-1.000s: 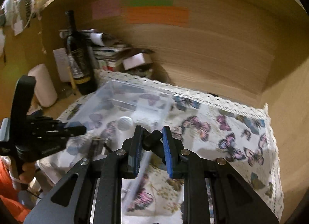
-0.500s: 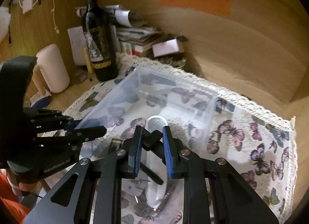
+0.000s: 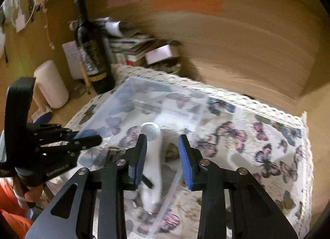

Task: Organize rigid objects
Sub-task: 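Carry the black clip into the box and release it, then grasp the last small black item from the cloth with the right gripper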

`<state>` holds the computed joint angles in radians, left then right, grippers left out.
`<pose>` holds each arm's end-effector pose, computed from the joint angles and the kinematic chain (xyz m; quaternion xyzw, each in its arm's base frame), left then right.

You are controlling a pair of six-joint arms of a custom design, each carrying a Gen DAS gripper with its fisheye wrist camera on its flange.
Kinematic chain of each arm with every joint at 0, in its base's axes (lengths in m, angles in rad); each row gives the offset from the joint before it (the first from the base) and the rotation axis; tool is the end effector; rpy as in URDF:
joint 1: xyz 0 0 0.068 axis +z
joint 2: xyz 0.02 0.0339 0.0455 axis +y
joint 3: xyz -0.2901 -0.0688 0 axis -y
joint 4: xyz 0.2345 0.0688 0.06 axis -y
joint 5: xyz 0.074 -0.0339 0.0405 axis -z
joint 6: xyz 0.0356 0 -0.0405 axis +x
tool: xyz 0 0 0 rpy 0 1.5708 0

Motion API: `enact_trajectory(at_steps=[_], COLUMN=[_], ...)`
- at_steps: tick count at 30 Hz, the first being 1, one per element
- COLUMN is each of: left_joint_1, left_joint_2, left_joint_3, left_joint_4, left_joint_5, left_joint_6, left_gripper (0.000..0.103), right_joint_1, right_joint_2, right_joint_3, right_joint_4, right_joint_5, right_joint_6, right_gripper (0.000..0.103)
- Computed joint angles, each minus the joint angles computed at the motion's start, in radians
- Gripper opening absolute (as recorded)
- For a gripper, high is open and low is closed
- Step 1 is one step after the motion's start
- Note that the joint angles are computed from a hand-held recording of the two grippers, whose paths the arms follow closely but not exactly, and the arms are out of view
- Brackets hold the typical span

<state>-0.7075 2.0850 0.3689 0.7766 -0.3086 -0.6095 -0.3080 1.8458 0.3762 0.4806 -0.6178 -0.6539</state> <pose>0.1984 -0.1554 0.0383 -0.0016 0.9405 -0.0722 0.3320 0.2338 -0.0527 0.0794 -0.2429 0.8840 0.1318 0.3770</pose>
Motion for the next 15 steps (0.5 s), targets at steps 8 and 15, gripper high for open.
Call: enact_trajectory(at_steps=[8,15], left_joint_1=[-0.002,-0.001], left_joint_2=[0.000,0.002], left_joint_3=[0.002,-0.001], left_joint_4=[-0.002,0.004], left_joint_5=[-0.002,0.000], left_joint_6=[-0.002,-0.002], left_gripper=[0.013,0.013], right_joint_1=[-0.214,-0.276], right_joint_2=[0.025,0.179], right_joint_3=[0.060,0.120], right_joint_4=[-0.057,-0.046], right_joint_5=[-0.018,0.076], right_joint_6=[-0.043,-0.087], right_gripper=[0.045,0.048])
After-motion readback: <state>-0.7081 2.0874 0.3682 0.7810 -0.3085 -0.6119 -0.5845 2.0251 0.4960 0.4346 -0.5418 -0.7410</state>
